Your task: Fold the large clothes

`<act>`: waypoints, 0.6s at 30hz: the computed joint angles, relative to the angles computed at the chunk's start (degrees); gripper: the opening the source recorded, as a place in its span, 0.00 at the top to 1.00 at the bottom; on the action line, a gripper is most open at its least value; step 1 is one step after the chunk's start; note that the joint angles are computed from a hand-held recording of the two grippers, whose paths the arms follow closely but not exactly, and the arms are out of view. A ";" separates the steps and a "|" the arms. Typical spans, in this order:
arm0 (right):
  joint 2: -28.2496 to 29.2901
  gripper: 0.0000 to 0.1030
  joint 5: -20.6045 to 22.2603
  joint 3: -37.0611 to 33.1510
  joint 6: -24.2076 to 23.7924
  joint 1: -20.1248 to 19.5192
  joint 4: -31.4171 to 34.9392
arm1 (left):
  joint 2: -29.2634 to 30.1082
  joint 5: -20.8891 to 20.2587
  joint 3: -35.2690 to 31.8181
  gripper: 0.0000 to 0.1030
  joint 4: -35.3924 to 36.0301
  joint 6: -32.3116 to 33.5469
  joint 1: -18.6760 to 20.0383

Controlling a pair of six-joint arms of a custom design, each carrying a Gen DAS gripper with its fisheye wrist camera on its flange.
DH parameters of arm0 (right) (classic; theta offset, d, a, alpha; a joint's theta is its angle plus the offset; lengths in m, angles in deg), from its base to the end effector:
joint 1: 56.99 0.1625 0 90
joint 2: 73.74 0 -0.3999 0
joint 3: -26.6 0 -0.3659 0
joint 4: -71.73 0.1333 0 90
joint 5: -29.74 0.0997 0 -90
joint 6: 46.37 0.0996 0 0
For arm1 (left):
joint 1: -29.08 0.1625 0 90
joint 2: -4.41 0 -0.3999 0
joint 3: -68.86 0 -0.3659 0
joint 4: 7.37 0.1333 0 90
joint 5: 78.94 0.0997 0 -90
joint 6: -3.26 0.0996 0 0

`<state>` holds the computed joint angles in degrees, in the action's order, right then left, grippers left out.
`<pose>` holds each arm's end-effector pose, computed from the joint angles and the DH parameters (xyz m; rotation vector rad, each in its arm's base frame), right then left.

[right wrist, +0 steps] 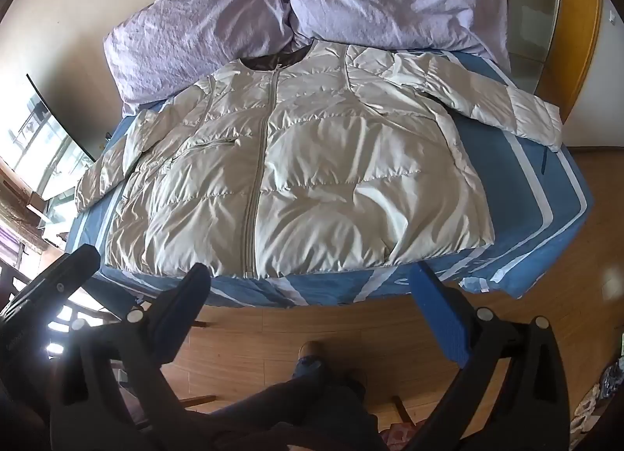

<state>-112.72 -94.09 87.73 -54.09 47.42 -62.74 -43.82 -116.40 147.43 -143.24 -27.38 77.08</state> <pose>0.2679 -0.7297 0.2374 0.3358 -2.5063 0.5419 -0.3069 -0.6582 0.2443 0.0762 2.3845 -0.9574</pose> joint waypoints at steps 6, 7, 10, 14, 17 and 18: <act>0.17 0.02 -0.35 -0.25 0.23 0.03 0.32 | 0.02 0.19 -0.07 0.01 0.30 -0.05 -0.02; 0.19 0.02 -0.38 -0.29 0.28 0.04 0.36 | 0.04 0.24 -0.08 0.01 0.32 -0.07 -0.03; 0.22 0.02 -0.38 -0.17 0.06 0.07 0.09 | 0.01 0.12 -0.05 0.01 0.24 0.02 -0.02; 0.26 0.02 -0.52 -0.24 0.35 0.12 0.11 | 0.01 0.14 -0.04 0.01 0.25 0.04 -0.02; 0.31 0.02 -0.38 -0.20 -0.02 0.08 0.00 | 0.01 0.11 -0.11 0.01 0.48 -0.16 -0.01; 0.33 0.02 -0.37 -0.21 -0.02 0.08 0.03 | -0.02 0.11 -0.06 0.01 0.40 -0.15 -0.03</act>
